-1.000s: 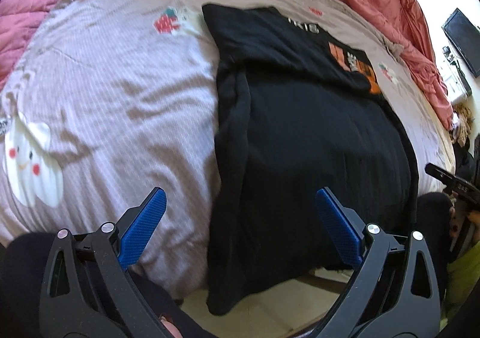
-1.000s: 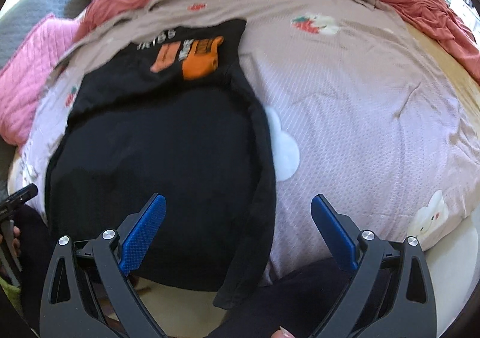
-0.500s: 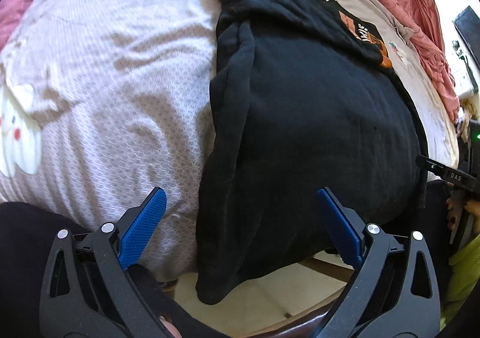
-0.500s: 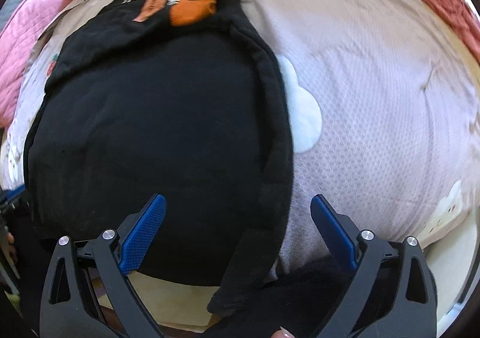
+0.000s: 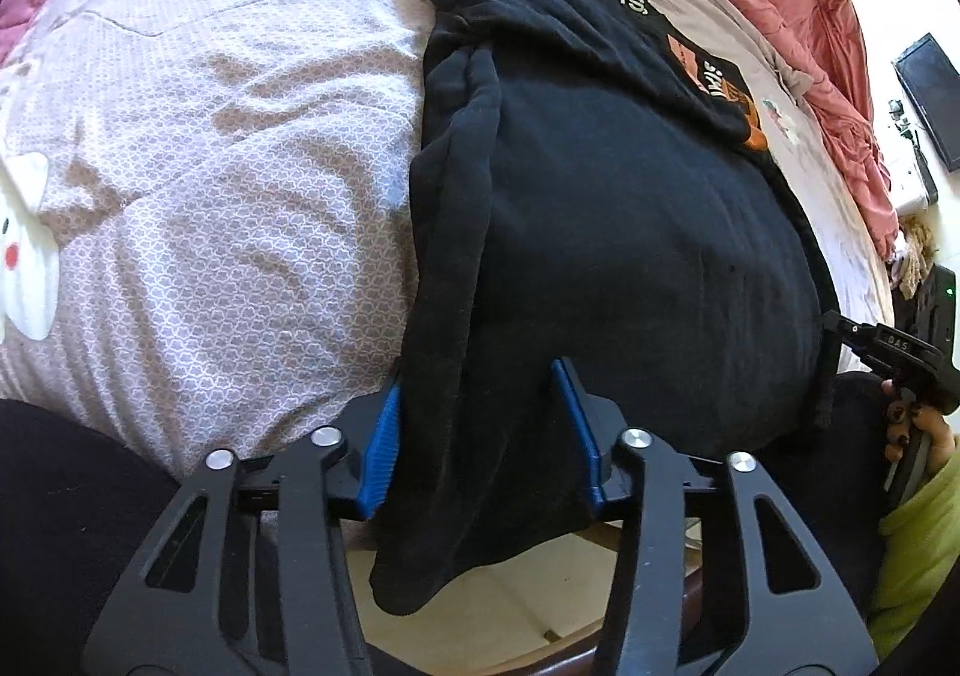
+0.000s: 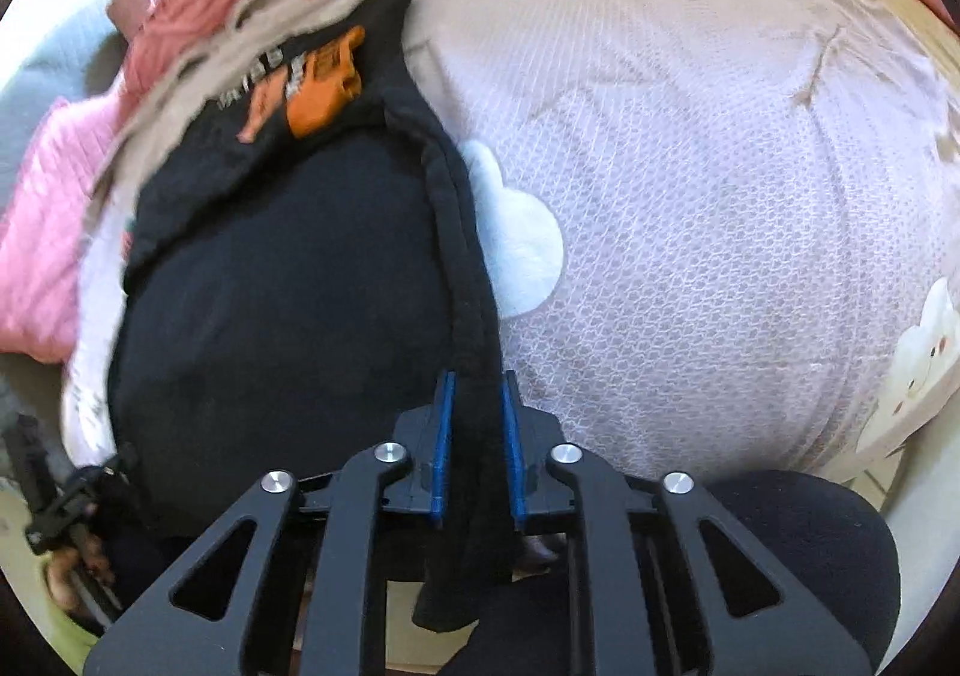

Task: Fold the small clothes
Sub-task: 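Grasp the hem with the right gripper while the left gripper grasps it too, then fold the hem up over the body toward the collar and open both grippers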

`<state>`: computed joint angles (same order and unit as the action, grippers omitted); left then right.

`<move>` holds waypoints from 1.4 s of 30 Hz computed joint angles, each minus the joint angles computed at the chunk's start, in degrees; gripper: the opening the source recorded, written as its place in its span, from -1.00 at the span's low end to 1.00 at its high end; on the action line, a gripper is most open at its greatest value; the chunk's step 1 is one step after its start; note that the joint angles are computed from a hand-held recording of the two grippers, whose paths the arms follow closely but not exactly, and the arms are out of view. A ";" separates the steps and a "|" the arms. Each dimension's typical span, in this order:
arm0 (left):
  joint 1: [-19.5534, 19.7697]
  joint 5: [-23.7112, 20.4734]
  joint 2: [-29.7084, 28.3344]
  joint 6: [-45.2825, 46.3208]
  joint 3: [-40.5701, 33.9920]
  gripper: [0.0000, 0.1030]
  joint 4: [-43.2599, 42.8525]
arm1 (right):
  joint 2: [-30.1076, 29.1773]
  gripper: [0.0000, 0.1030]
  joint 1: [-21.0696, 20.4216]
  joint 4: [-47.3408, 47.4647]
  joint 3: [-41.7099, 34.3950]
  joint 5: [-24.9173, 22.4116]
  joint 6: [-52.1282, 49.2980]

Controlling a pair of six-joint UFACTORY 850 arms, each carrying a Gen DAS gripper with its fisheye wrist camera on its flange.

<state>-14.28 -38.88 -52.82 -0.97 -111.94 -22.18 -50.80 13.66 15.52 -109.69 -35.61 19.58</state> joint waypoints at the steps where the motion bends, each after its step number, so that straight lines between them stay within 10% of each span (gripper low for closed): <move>1: 0.02 0.04 0.01 0.10 0.01 -0.33 -0.12 | 0.51 -0.76 -0.05 0.36 0.66 0.58 -0.34; 13: -0.30 -2.03 -1.84 -2.44 -2.41 -0.33 2.48 | -6.91 -0.30 0.95 -1.90 -10.71 -12.08 -2.76; 19: 0.06 -0.63 -1.11 1.40 -1.33 -0.84 -2.26 | -3.43 -0.70 -0.06 4.56 -4.97 -6.37 -7.54; 30: 1.55 8.16 5.50 20.47 5.64 -0.94 -22.35 | 4.84 -0.83 -2.46 42.87 8.11 8.05 -43.18; 35: 2.79 10.22 3.58 17.74 0.17 -0.94 -22.54 | 3.50 -0.83 -2.41 50.08 4.46 12.66 -53.83; 42: 2.01 6.96 -6.45 -0.28 -18.56 -0.93 -6.31 | -6.50 -0.83 -2.65 35.24 -13.74 10.72 -37.59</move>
<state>-12.26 -31.92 -59.28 -1.25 -130.50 -28.49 -57.31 11.01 50.76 -123.43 -24.88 -18.00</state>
